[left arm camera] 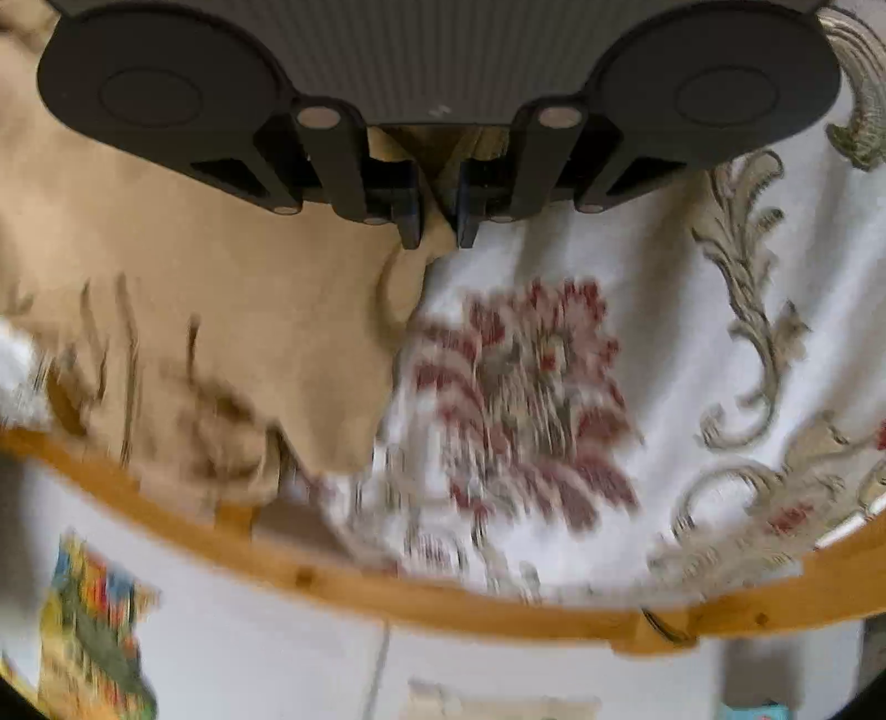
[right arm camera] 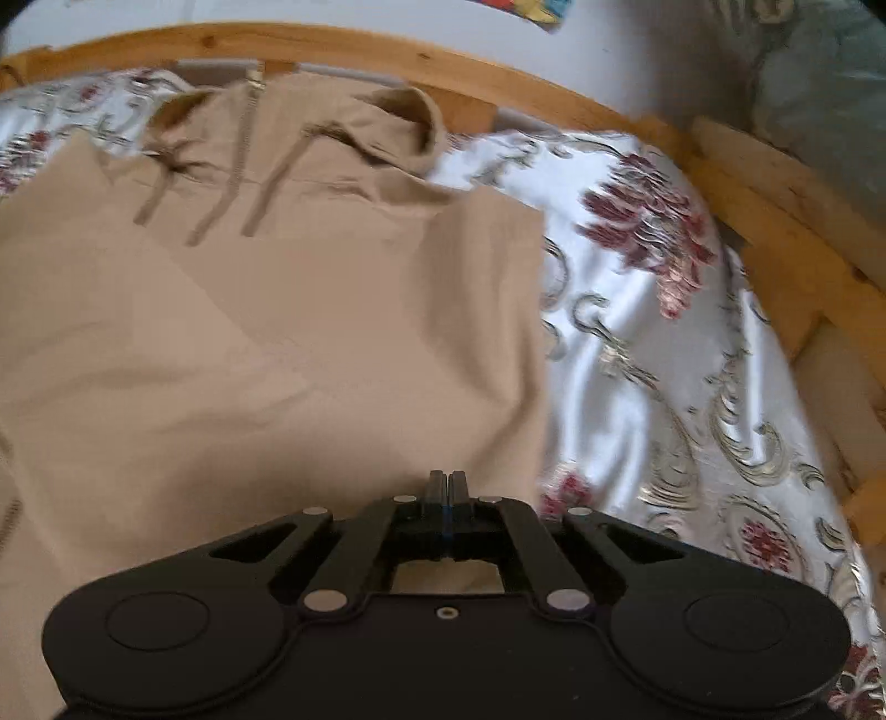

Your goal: Fold large clothes

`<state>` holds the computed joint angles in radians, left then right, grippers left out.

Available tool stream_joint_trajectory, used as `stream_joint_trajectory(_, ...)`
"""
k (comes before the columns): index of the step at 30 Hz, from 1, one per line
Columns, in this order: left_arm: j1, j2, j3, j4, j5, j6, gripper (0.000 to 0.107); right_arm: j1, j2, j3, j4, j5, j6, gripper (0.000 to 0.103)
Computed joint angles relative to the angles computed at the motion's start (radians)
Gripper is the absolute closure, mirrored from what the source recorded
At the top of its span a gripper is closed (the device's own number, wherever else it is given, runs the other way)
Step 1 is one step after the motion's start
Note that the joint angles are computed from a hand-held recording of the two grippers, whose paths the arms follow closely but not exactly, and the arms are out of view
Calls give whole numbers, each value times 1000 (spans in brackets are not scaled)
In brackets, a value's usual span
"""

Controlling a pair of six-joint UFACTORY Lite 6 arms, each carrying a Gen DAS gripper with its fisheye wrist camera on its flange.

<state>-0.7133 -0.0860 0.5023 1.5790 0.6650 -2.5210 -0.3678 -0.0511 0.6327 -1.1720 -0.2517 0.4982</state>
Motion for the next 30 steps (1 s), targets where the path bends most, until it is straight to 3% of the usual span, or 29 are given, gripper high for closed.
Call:
stream_joint_trajectory(2,44,0,-17,47,-63,-52,91,-21,61,41,16,-5,-5,103)
stream_joint_trajectory(4,61,-19,-22,39,-78,-49,81,-26,44,30,57,-41,-35,100)
stream_joint_trajectory(6,68,-27,-23,25,-78,-57,73,5,26,42,-23,-83,42,80)
stream_joint_trajectory(9,94,-22,-28,54,-106,-112,67,157,68,145,-219,-105,292,67)
stream_joint_trajectory(14,57,-21,-43,43,-69,-196,68,541,316,490,-571,-107,785,66)
stream_joint_trajectory(19,57,-52,-51,8,-95,-199,69,787,709,1001,-836,-281,1160,69)
stream_joint_trajectory(21,84,-75,-67,25,-119,-211,69,862,837,1173,-915,-245,1289,70)
stream_joint_trajectory(24,131,-101,-91,89,-165,-259,69,930,976,1324,-1214,-83,1603,70)
stream_joint_trajectory(26,155,-94,-86,110,-187,-264,69,914,1049,1401,-1352,-94,1804,64)
stream_joint_trajectory(28,175,-114,-101,142,-209,-310,68,905,1022,1362,-1397,-83,1870,63)
stream_joint_trajectory(30,188,-142,-123,185,-222,-387,68,908,941,1242,-1355,-10,1769,62)
